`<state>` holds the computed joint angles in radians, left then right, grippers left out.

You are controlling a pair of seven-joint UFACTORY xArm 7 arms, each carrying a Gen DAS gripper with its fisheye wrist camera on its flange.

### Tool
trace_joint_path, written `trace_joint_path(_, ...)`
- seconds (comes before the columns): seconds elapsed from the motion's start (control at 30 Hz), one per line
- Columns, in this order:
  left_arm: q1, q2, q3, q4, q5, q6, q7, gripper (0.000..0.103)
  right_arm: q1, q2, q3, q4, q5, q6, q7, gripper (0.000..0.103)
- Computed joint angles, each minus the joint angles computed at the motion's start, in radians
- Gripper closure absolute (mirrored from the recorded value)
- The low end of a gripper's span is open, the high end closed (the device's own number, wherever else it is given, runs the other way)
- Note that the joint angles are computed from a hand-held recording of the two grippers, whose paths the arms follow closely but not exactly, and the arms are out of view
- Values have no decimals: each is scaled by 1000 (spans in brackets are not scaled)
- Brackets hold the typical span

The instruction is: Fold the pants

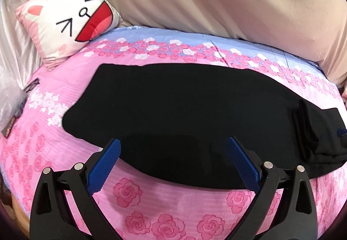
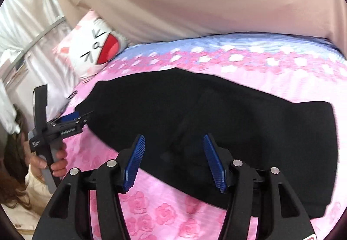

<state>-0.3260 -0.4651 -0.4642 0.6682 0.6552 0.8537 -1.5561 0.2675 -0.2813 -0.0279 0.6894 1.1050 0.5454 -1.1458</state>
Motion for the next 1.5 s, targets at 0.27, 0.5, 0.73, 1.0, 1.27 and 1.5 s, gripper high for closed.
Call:
trace_joint_path(0.27,3,-65,18,-55,-43,-41,10,7,42,158,105,36,-80,-195,59,82)
trace_joint_path(0.5,19,-182,23,-139,-113,-7,31,7,85,98,77,37,-88,-114,59,88)
trace_joint_path(0.73,58,-399,111,-340,-275,-171,-46,7,99,42,67,-28,136,-167,-87,63)
trace_joint_path(1.0,190,-391,130,-385,-372,-274,-10,6,72,-59,37,-136,17,-350,44,45)
trace_joint_path(1.27,277,-219,37,-267,-301,-237,-3,5,-42,-30,-232,-131,38,-345,149,37)
trace_joint_path(1.5,290,-121,16,-197,-176,-204,-94,5,-111,72,-267,-61,189,-146,38,37)
